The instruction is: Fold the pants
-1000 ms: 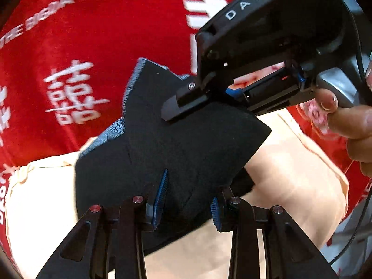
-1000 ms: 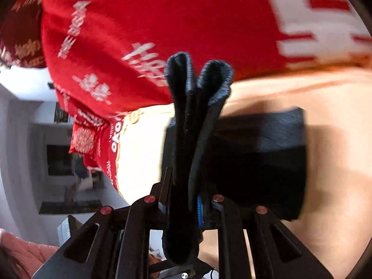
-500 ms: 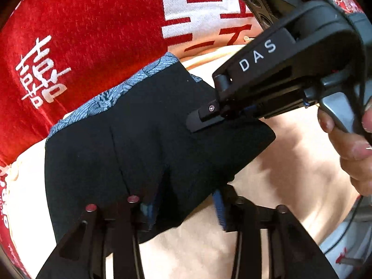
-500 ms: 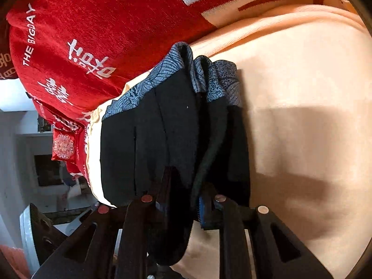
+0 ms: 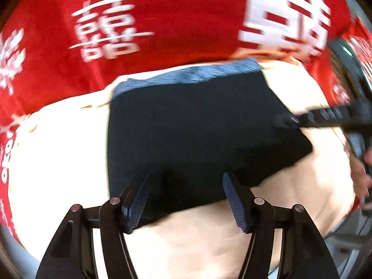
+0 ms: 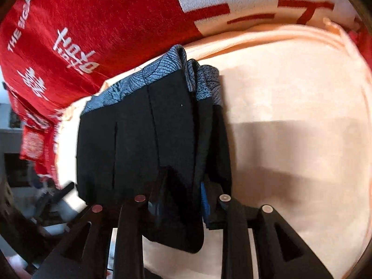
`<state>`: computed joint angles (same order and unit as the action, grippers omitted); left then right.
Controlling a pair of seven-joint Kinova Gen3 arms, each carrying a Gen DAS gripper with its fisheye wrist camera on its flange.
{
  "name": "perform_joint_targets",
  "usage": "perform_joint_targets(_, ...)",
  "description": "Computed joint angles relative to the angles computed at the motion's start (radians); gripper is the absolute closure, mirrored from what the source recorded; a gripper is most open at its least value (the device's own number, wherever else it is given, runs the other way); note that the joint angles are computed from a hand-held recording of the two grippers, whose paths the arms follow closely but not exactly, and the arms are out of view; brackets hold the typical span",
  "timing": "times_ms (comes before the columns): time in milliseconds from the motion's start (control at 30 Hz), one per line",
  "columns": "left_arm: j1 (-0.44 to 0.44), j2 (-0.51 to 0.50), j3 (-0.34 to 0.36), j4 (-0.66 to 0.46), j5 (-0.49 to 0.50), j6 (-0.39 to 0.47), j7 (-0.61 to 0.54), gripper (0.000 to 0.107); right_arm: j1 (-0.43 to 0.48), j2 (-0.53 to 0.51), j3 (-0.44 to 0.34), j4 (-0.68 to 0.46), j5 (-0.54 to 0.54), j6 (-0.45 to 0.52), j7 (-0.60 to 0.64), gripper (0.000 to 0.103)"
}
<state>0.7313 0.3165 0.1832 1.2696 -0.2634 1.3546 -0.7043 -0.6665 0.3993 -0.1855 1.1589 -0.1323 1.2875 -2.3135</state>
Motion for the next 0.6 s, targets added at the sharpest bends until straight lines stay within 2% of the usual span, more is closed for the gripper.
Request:
perform_joint_targets(133,-0.044,-0.025,-0.021,0.041,0.014,-0.005,0.029,0.043,-0.08,0.021,0.021,-0.063,0.11,0.112,-0.046,0.055)
perform_joint_targets(300,-0.079,-0.039,-0.02,0.081,0.014,0.004,0.054,0.043,-0.127,0.007,0.027,-0.054,0.167,0.132,-0.112,0.055)
perform_joint_targets(467,-0.109,-0.038,-0.017,0.111,0.039,-0.003,0.059,0.043,-0.166,0.027,0.032,-0.065,0.221,0.171,-0.162,0.046)
perform_joint_targets(533,-0.116,-0.039,-0.017,0.121,0.045,-0.011,0.064,0.034,-0.17,0.028,0.034,-0.063,0.228,0.172,-0.181,0.044)
perform_joint_targets(567,-0.116,-0.04,-0.018,0.126,0.04,-0.013,0.074,0.023,-0.173,0.028,0.034,-0.061,0.232,0.172,-0.185,0.042)
perform_joint_targets(600,-0.116,-0.043,-0.02,0.134,0.034,-0.023,0.084,0.023,-0.176,0.028,0.034,-0.061,0.239,0.175,-0.188,0.042)
